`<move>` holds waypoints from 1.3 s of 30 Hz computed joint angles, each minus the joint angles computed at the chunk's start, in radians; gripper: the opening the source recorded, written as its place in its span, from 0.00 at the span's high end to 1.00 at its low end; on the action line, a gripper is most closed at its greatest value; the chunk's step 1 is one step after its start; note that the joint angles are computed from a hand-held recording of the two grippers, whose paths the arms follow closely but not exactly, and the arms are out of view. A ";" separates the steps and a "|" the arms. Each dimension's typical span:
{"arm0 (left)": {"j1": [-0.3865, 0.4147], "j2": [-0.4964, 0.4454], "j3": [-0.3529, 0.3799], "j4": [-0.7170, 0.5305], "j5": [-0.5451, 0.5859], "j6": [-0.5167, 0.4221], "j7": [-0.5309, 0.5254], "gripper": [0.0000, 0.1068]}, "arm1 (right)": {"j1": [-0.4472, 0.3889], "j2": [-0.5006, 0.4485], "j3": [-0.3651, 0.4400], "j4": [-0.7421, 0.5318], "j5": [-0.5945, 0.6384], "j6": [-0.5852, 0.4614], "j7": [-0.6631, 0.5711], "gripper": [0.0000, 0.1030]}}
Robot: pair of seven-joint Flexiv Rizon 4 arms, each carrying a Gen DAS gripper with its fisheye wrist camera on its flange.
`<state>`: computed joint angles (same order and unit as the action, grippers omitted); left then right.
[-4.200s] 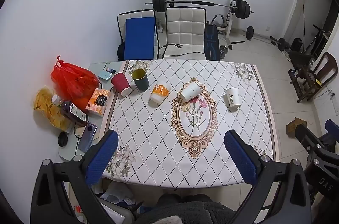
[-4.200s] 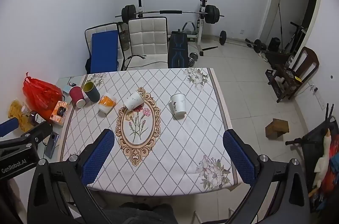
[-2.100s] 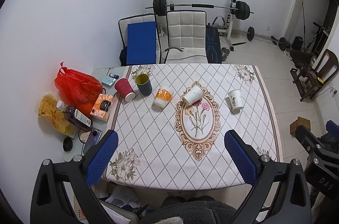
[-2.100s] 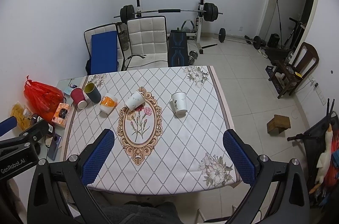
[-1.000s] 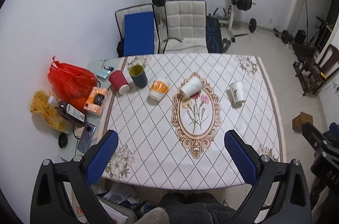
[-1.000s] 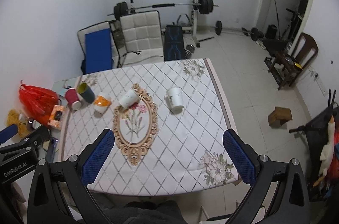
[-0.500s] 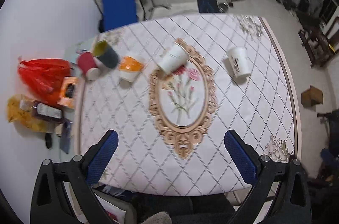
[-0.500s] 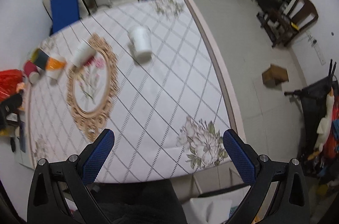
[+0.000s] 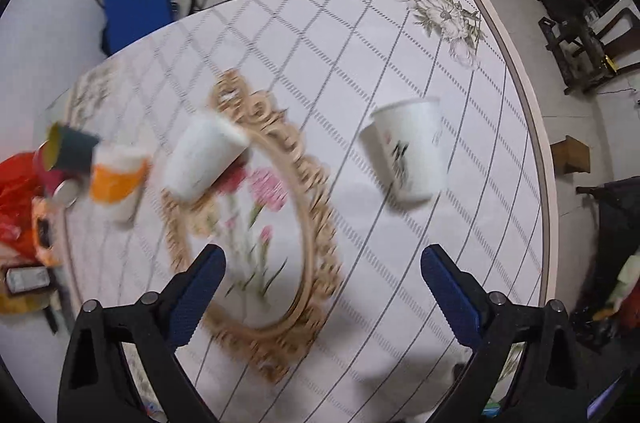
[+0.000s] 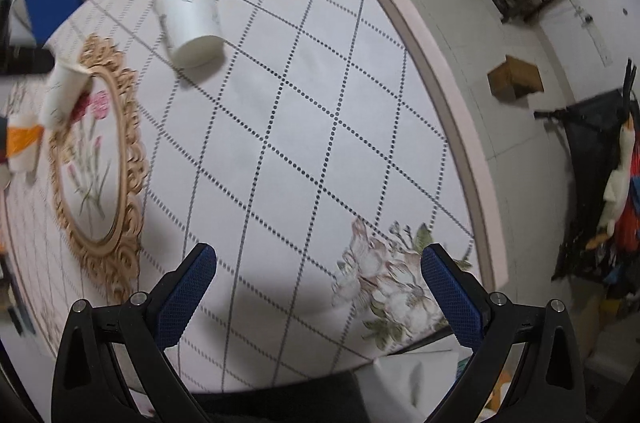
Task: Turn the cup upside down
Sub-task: 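Reach the left gripper to the upright calligraphy paper cup and close on it, then lift the calligraphy cup off the table with the left gripper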
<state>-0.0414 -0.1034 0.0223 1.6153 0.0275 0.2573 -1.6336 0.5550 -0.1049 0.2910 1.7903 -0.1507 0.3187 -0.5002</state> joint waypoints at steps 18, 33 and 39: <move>-0.018 -0.336 -0.021 -0.211 -0.106 -0.033 0.065 0.06 | -0.025 -0.180 -0.059 -0.141 -0.002 -0.042 -0.012 0.00; -0.072 -0.394 -0.021 -0.227 -0.061 0.005 0.132 0.40 | -0.041 -0.200 -0.074 -0.166 -0.018 -0.076 -0.020 0.00; -0.103 -0.395 -0.015 -0.236 -0.017 0.032 0.129 0.41 | -0.044 -0.175 -0.069 -0.137 -0.026 -0.071 -0.014 0.00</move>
